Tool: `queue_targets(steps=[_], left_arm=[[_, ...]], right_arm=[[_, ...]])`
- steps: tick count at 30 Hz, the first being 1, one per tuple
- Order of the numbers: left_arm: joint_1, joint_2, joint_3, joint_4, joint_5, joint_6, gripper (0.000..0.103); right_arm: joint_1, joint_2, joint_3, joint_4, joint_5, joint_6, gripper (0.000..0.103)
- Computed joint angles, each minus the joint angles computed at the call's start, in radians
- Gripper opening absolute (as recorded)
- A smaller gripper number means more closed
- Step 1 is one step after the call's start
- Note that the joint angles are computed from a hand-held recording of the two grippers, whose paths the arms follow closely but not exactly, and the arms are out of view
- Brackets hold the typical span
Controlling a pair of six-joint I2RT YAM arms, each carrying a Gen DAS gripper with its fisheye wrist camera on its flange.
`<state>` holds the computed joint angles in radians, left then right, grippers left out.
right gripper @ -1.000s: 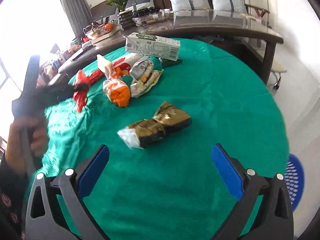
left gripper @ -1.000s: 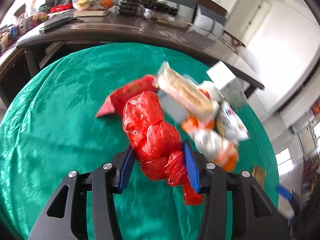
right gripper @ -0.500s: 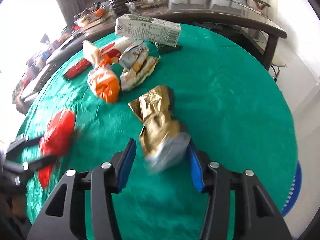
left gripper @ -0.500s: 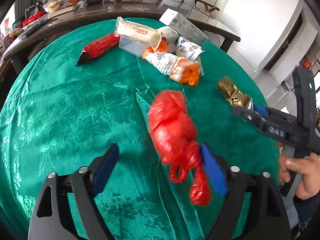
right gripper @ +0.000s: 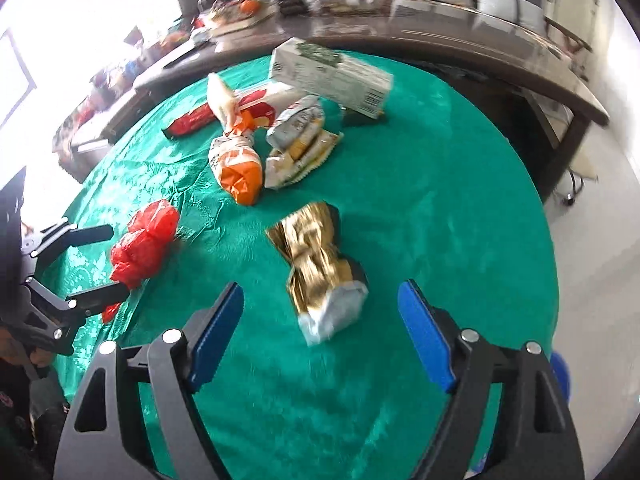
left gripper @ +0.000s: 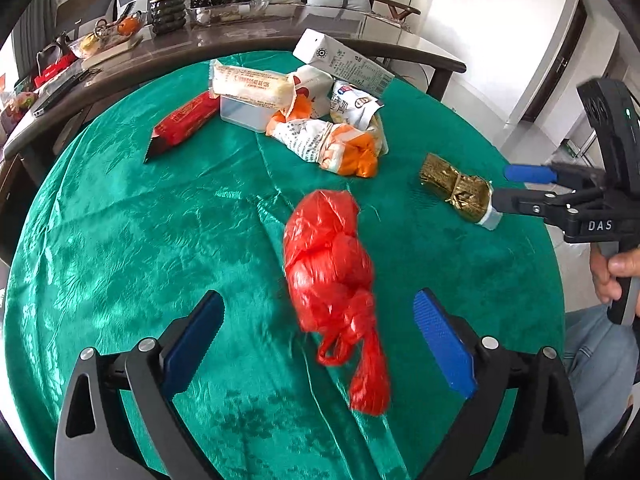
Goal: Collect trash
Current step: 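Grasp the red plastic bag with the left tool while the right tool grasps the gold foil packet, then carry the red bag and gold packet over the blue basket and drop them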
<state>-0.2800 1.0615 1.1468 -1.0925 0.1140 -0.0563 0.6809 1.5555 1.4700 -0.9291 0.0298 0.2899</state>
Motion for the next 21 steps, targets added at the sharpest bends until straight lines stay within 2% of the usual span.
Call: queue_targets(steps=[5,6,7,8,9,10,11,14,21], left_arm=[[-0.021,0.062,0.017,0.014,-0.061,-0.002,0.093],[-0.022,0.07,0.019,0.01,-0.064,-0.002,0.086],[-0.027,0.082,0.023,0.003,-0.073,-0.005,0.074],[-0.027,0.088,0.022,0.0,-0.071,-0.005,0.066],[-0.024,0.094,0.02,0.0,-0.053,-0.01,0.05],[-0.028,0.091,0.017,0.002,-0.063,-0.022,0.041],[-0.034,0.086,0.016,0.006,-0.077,-0.032,0.04],[-0.034,0.075,0.029,0.011,-0.018,-0.06,0.038],[-0.226,0.124,0.105,0.035,-0.075,-0.169,0.038]], right_arm=[[-0.007,0.166,0.156,-0.071,-0.047,-0.08,0.077],[-0.004,0.183,0.169,-0.079,-0.048,-0.094,0.068],[-0.004,0.197,0.182,-0.094,-0.059,-0.102,0.052],[-0.005,0.202,0.186,-0.105,-0.065,-0.099,0.044],[-0.008,0.188,0.171,-0.095,-0.067,-0.086,0.035],[-0.009,0.174,0.16,-0.088,-0.067,-0.078,0.031],[-0.012,0.145,0.132,-0.076,-0.07,-0.064,0.031],[-0.011,0.052,0.047,-0.041,-0.07,-0.034,0.029],[-0.021,-0.129,-0.09,0.0,-0.05,0.013,0.029]])
